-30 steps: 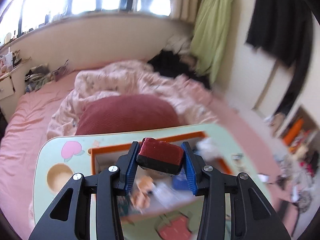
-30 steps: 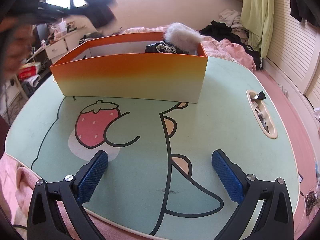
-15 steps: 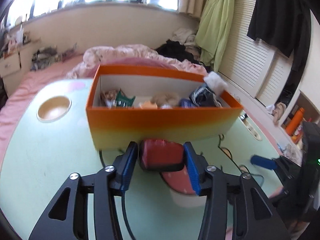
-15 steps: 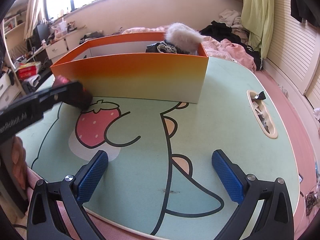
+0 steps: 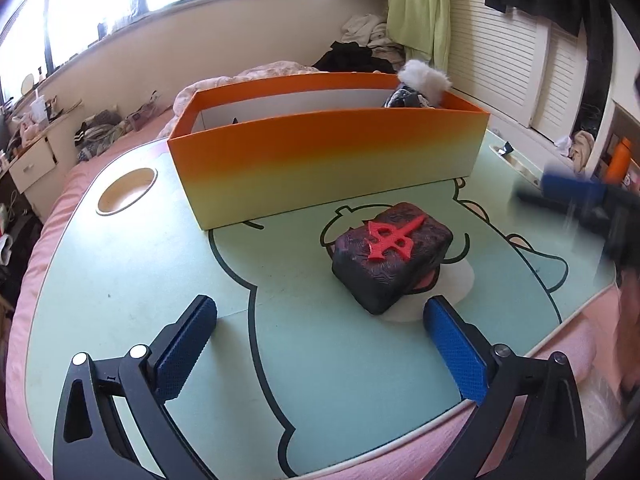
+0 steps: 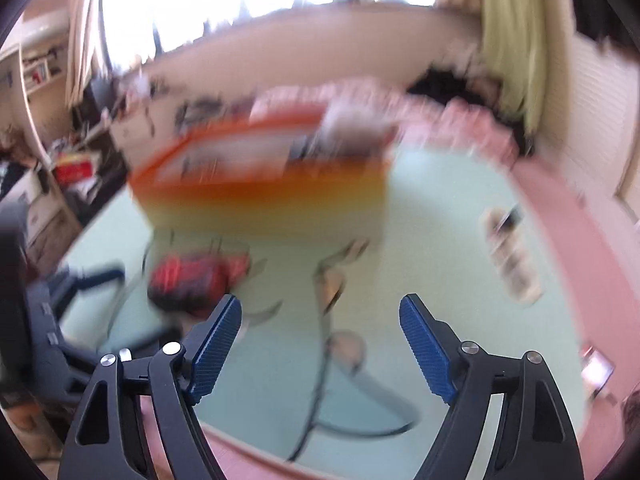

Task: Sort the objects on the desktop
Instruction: 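Lift the pouch out with the left tool and set it on the table, then reach the right tool into the box and grasp the white fluffy pom-pom, then lift the pom-pom out with the right tool and set it beside the pouch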

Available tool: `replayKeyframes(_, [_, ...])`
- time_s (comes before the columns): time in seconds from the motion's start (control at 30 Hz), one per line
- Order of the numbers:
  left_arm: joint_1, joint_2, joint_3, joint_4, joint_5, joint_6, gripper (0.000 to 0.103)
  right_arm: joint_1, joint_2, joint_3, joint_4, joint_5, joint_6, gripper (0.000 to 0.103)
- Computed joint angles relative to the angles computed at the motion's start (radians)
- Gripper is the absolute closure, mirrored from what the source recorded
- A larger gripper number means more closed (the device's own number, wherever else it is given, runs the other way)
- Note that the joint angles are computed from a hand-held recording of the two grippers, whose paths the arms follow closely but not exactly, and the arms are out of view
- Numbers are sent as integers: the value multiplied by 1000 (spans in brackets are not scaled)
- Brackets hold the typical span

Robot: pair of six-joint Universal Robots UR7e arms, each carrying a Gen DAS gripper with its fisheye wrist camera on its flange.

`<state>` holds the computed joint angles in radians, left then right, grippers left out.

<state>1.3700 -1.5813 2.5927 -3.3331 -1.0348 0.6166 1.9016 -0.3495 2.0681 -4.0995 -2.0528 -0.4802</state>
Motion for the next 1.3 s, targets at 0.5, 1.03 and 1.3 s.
replayKeyframes(0.5, [-10, 0, 5, -6, 5, -6, 0, 30, 32, -502, 627, -207, 63, 74])
replayKeyframes(1.03, [-6, -7, -4, 9, 1, -2, 0, 8, 46, -169, 247, 2, -37, 90])
replayKeyframes(1.3, [-6, -8, -4, 10, 0, -2, 0, -30, 59, -12, -26, 86, -13, 21])
